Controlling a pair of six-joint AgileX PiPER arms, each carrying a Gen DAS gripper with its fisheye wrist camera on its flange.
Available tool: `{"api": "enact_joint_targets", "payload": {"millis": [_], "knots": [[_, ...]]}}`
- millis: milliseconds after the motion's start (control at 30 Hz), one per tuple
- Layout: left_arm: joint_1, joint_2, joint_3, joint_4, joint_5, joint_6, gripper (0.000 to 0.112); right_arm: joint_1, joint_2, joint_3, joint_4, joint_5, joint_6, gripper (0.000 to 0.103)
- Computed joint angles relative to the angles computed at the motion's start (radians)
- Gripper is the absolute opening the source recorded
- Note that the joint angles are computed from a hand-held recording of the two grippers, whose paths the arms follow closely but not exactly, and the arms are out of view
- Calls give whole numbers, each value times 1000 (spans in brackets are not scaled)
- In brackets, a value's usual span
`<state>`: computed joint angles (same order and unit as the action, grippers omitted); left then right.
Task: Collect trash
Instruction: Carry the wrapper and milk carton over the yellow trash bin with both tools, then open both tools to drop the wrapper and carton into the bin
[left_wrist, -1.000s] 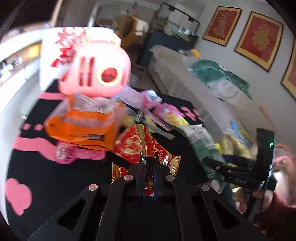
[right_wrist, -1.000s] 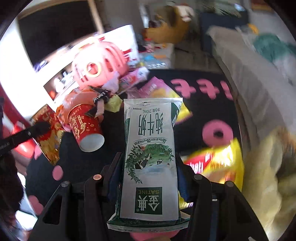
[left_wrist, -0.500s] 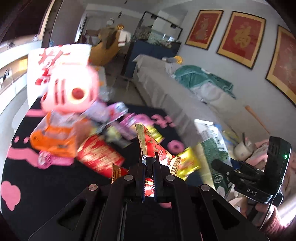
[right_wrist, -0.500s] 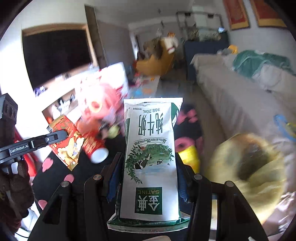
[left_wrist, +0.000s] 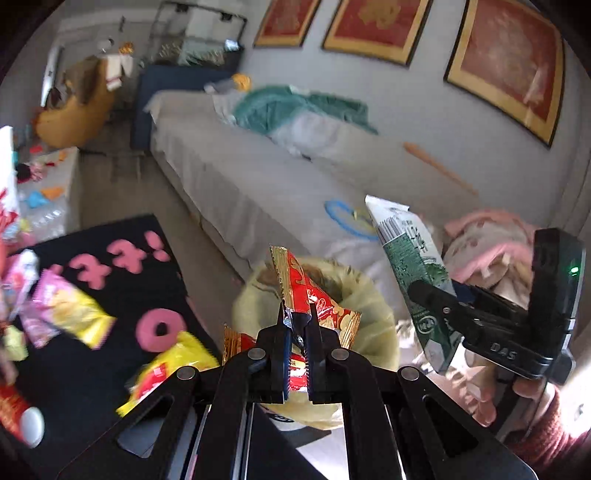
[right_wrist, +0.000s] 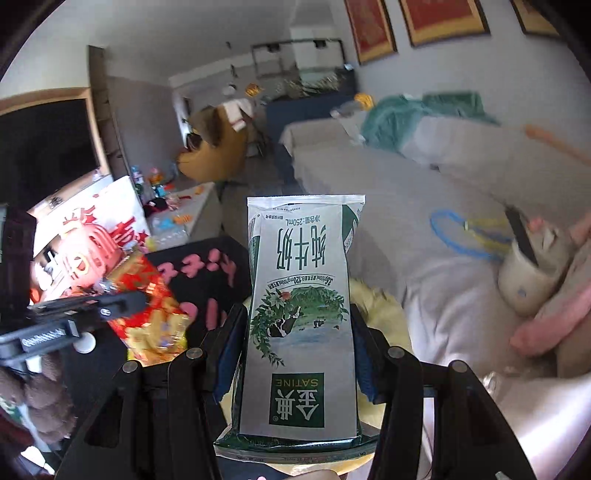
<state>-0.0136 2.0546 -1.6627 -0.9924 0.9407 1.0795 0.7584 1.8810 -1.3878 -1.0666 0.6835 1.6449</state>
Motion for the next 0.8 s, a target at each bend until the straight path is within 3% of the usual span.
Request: {"api": "enact_joint_targets", "payload": {"millis": [133, 600, 733, 800], "knots": [[-57, 158, -199, 102, 55, -179, 6, -56, 41, -25, 92, -50, -82, 50], [-88, 307, -352, 124, 128, -233, 8, -150, 86, 8, 155, -209, -98, 52], [-95, 320, -388, 125, 127, -254, 31, -150, 86, 9, 149, -206, -87, 54], [-88, 326, -405, 117, 143, -268, 35, -147, 76, 24, 131, -213, -54, 54]]}}
